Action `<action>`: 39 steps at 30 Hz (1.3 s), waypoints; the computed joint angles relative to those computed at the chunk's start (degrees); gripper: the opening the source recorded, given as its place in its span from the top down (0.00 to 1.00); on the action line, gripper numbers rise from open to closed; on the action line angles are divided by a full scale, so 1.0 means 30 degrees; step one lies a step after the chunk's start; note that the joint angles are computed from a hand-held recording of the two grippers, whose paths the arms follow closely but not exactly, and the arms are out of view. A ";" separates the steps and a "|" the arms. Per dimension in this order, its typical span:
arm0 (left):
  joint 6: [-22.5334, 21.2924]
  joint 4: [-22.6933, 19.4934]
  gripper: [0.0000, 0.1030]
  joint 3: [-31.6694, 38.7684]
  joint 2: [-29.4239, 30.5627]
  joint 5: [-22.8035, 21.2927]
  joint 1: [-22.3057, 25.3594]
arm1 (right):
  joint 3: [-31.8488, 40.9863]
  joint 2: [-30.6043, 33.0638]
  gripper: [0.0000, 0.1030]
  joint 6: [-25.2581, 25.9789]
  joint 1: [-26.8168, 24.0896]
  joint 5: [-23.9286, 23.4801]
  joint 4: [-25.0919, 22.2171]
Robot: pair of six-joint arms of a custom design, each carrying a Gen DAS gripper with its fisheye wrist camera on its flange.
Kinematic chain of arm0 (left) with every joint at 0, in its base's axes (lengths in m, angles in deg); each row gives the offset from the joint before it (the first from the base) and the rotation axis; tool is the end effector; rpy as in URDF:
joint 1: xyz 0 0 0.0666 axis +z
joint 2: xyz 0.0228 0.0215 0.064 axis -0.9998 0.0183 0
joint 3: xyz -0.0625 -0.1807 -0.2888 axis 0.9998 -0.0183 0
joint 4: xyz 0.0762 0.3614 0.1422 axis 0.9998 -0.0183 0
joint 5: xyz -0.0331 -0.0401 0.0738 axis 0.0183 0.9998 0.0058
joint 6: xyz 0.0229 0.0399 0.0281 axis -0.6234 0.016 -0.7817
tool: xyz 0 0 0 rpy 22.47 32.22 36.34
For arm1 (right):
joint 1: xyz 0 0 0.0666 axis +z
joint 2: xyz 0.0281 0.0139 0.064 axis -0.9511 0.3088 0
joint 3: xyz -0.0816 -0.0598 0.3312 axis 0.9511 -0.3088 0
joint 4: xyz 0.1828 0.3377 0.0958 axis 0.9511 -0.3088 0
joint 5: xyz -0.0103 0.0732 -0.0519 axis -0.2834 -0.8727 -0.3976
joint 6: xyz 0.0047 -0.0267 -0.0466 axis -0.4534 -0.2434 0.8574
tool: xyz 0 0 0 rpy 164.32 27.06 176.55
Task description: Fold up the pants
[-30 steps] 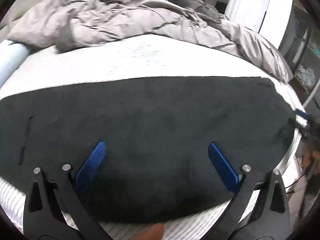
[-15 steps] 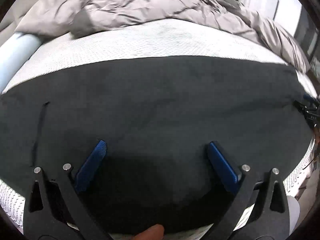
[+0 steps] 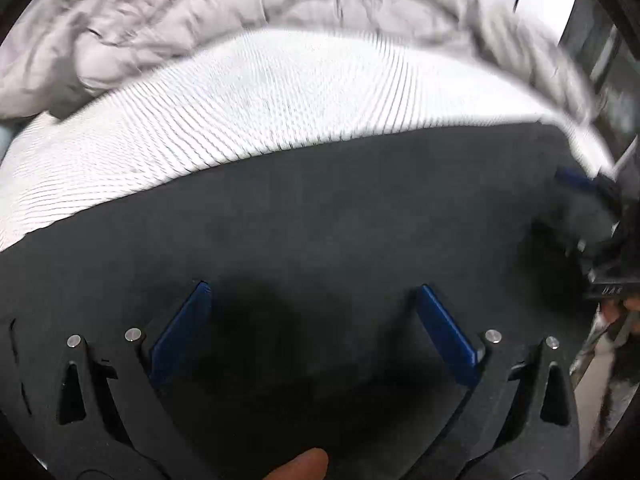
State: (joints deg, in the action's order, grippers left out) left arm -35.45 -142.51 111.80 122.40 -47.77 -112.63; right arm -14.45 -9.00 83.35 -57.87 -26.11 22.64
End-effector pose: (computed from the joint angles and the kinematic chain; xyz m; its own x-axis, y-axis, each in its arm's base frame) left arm 0.2842 -0.1188 0.4147 -0.8780 -0.0507 -0.4759 -0.0279 0.9981 -0.0549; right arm 0.3341 0.0870 0.4212 -0.6240 -0.4412 -0.6449 -0.4929 0.8627 -0.1133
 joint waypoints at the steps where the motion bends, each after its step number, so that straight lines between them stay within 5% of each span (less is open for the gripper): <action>1: -0.0018 -0.0167 0.01 -0.0039 0.0377 -0.0241 -0.0044 | 0.0100 0.0526 0.04 -0.0144 0.0694 0.0771 0.0273; 4: -0.0952 0.0080 0.00 -0.0596 -0.0447 -0.0332 0.1067 | 0.0950 0.2711 0.04 0.0416 0.0659 0.2364 0.0335; 8: -0.1438 -0.0424 0.00 -0.1023 -0.1341 -0.1532 0.3299 | 0.0836 0.2794 0.05 0.1553 -0.2635 0.2961 0.1314; 11: -0.1433 -0.0539 0.01 -0.0898 -0.1586 -0.0621 0.4549 | 0.0831 0.2811 0.03 0.2098 -0.4720 0.5004 0.2548; 14: -0.1055 -0.0482 0.01 -0.0197 -0.1852 -0.0762 0.3690 | 0.1420 0.2711 0.03 0.1047 -0.5662 0.3981 0.1586; 18: -0.0854 0.0429 0.01 0.1223 -0.0333 -0.0925 0.1022 | 0.1220 0.1027 0.03 0.0448 -0.4188 0.2165 0.1283; 23: -0.0720 0.0605 0.01 0.3049 0.3755 0.0275 0.0110 | 0.2605 0.2849 0.03 0.0039 -0.0396 0.1735 0.0272; 26: -0.0988 0.0972 0.00 0.2824 0.4253 0.0134 0.0234 | 0.3608 0.5080 0.07 -0.0257 0.0158 0.1761 -0.0172; 31: -0.0774 0.1648 0.00 0.1757 0.3133 0.0629 0.1039 | 0.4129 0.5715 0.10 0.1380 -0.2943 0.3332 0.0607; 32: -0.0707 0.1618 0.00 0.1794 0.3200 0.0621 0.1076 | 0.4517 0.5965 0.31 0.1444 -0.4035 0.3483 0.0547; 33: -0.0624 0.1481 0.00 0.1914 0.3314 0.0370 0.0949 | 0.5162 0.6445 0.39 0.1546 -0.5046 0.2371 -0.0060; 34: -0.0476 0.1255 0.00 0.2136 0.3465 -0.0035 0.0733 | 0.5631 0.6816 0.39 0.1598 -0.5662 0.1984 -0.0551; 36: 0.0256 0.0695 0.01 0.2399 0.3432 -0.0738 0.0315 | 0.5226 0.6418 0.27 0.1515 -0.5772 0.4232 0.0636; 39: 0.0515 0.1049 0.01 0.2747 0.3007 -0.1261 -0.0817 | 0.4953 0.5278 0.27 0.0622 -0.5824 0.3121 0.0360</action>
